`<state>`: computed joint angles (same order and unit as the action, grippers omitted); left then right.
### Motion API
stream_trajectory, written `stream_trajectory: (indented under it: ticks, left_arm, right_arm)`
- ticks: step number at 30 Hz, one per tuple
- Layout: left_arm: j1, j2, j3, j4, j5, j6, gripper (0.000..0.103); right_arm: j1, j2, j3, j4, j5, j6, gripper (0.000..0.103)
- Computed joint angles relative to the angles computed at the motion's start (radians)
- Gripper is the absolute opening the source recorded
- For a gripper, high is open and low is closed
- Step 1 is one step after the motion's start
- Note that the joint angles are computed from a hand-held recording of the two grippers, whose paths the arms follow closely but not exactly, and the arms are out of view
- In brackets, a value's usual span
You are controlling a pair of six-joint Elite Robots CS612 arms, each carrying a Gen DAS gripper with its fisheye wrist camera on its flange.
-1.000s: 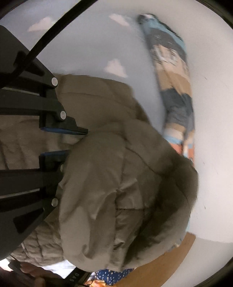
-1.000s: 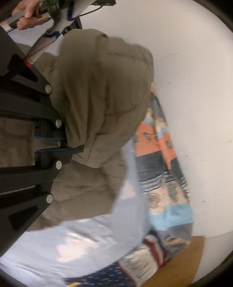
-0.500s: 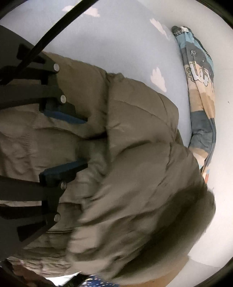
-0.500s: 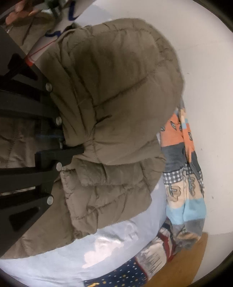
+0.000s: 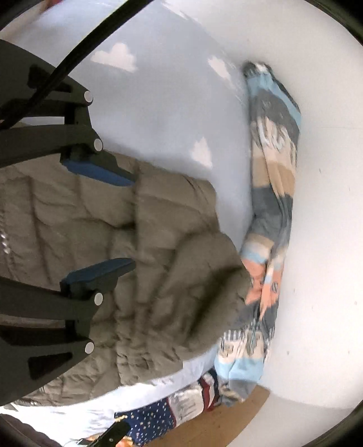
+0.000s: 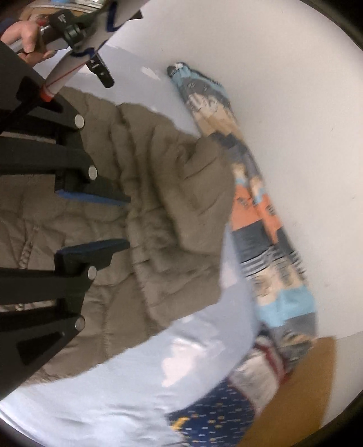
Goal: Fold large clothes
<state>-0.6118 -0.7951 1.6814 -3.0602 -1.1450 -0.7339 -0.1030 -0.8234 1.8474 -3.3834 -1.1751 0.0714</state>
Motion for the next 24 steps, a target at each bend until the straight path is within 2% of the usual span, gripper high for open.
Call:
stream_trajectory:
  ticks: [2, 6, 9, 13, 18, 21, 24]
  left_arm:
    - [0.009, 0.012, -0.044, 0.015, -0.01, 0.041, 0.053]
    - [0.034, 0.06, -0.192, 0.073, -0.025, 0.137, 0.054]
    - [0.056, 0.125, -0.332, 0.13, -0.095, 0.149, 0.058]
    - [0.06, 0.204, -0.456, 0.236, -0.075, 0.169, 0.058]
    - [0.065, 0.258, -0.49, 0.276, -0.112, 0.166, 0.058]
    - [0.064, 0.275, -0.469, 0.264, -0.125, 0.164, 0.058]
    - [0.054, 0.286, -0.457, 0.245, -0.093, 0.184, 0.058]
  right_arm:
    - [0.007, 0.008, -0.027, 0.004, 0.009, -0.008, 0.044]
    - [0.036, 0.048, -0.138, 0.069, -0.024, -0.058, 0.045]
    - [0.051, 0.087, -0.236, 0.093, -0.034, -0.045, 0.045]
    - [0.076, 0.156, -0.384, 0.178, -0.06, -0.001, 0.045]
    - [0.099, 0.231, -0.495, 0.346, -0.093, -0.079, 0.045]
    - [0.098, 0.253, -0.493, 0.375, -0.09, -0.091, 0.045]
    - [0.099, 0.279, -0.499, 0.409, -0.111, -0.112, 0.045]
